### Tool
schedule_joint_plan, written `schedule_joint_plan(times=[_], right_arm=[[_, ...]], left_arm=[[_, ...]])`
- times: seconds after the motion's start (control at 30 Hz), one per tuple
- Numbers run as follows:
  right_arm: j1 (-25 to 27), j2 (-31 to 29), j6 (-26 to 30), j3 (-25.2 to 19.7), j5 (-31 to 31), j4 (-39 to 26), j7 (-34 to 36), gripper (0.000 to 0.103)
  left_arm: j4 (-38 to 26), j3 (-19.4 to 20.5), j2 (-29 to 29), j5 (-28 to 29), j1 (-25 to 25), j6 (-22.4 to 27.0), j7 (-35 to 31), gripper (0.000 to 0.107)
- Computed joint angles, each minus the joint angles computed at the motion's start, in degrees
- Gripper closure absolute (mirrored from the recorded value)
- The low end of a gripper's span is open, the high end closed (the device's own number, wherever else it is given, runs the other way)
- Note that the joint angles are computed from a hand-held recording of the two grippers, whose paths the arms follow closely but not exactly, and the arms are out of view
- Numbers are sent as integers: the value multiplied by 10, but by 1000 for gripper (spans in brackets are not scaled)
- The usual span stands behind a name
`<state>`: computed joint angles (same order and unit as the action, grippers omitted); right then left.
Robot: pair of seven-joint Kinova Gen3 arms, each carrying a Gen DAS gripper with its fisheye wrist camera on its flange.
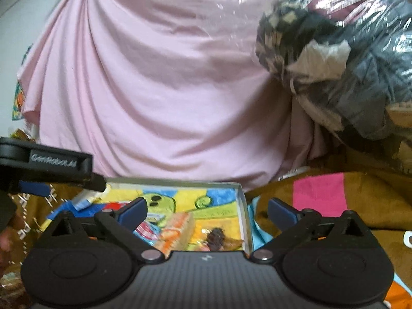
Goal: Organize snacks
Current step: 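Move both tools back toward the remaining snacks on the bedspread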
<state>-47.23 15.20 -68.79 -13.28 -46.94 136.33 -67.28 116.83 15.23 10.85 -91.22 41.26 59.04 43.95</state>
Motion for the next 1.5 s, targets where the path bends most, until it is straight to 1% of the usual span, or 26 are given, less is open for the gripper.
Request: schedule_joint_plan(times=[0.2,0.33,0.53,0.63,0.77,0.93,1.1,1.23,1.4,1.5], right_arm=[[-27,-24,-33,-21,-35,21,-1,0],[-44,-42,-43,-37,-55,38,-1,0],[-84,-51,-66,-65,-93,57,22,0],[-102,-54,-59,-75,-108,59,41,0],[-121,-60,-36,-87,-124,57,54,0],[-146,-59,-1,-100,-149,48,73,0],[-160,-57,54,-102,-154,38,109,0],[-164,-50,101,-95,-150,27,160,0],[-163,-42,151,-83,-171,7,202,0],[-153,-42,184,-74,-176,-1,207,0]], left_arm=[[23,20,-40,50,19,41,-15,5],[37,38,-65,79,29,73,-23,5],[60,68,-104,124,37,112,-43,5],[76,84,-125,149,39,126,-50,5],[101,105,-152,185,37,136,-47,5],[137,126,-182,225,25,131,-34,5],[184,152,-195,251,17,125,5,5],[227,173,-192,266,28,116,48,5],[268,175,-190,274,45,77,74,5],[280,165,-197,268,45,43,59,5]])
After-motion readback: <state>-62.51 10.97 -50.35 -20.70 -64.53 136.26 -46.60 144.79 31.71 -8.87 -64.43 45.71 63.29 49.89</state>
